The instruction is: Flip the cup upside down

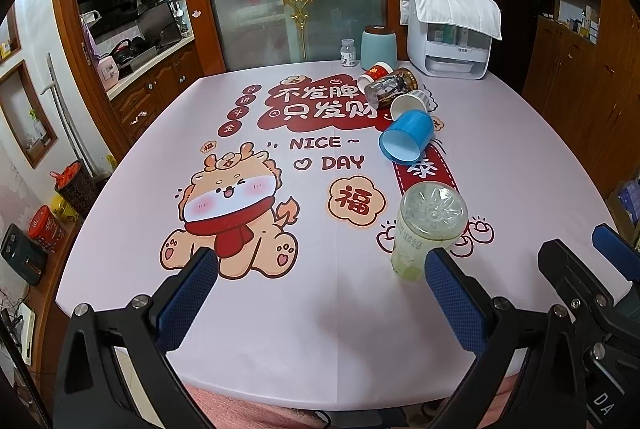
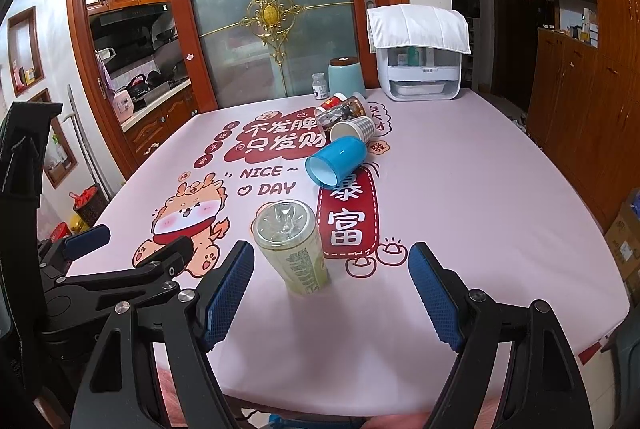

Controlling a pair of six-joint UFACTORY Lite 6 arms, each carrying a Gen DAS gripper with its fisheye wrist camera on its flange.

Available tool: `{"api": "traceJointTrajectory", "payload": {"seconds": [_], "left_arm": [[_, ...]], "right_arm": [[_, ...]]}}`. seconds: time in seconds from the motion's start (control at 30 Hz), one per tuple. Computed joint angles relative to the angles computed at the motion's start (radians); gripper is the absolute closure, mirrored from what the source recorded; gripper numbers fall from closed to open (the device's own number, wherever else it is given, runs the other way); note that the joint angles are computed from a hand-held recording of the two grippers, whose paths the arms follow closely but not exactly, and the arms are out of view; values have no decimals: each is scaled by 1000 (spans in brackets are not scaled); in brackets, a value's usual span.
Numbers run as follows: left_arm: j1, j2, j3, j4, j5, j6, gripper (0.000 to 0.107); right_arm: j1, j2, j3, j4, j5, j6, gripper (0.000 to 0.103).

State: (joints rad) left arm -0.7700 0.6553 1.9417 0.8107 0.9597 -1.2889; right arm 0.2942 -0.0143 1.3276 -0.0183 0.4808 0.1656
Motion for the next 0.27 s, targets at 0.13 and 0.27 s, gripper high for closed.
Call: {"api": "traceJointTrajectory", "payload": {"seconds": [0.13, 0.27], "left_arm": [[3, 13, 16, -7, 1, 10, 5], [1, -38, -72, 3, -23, -15, 5]], "right_arm": [[-1, 10, 11, 6, 3, -4, 22], [-1, 6, -4, 11, -1, -6, 22]]}}
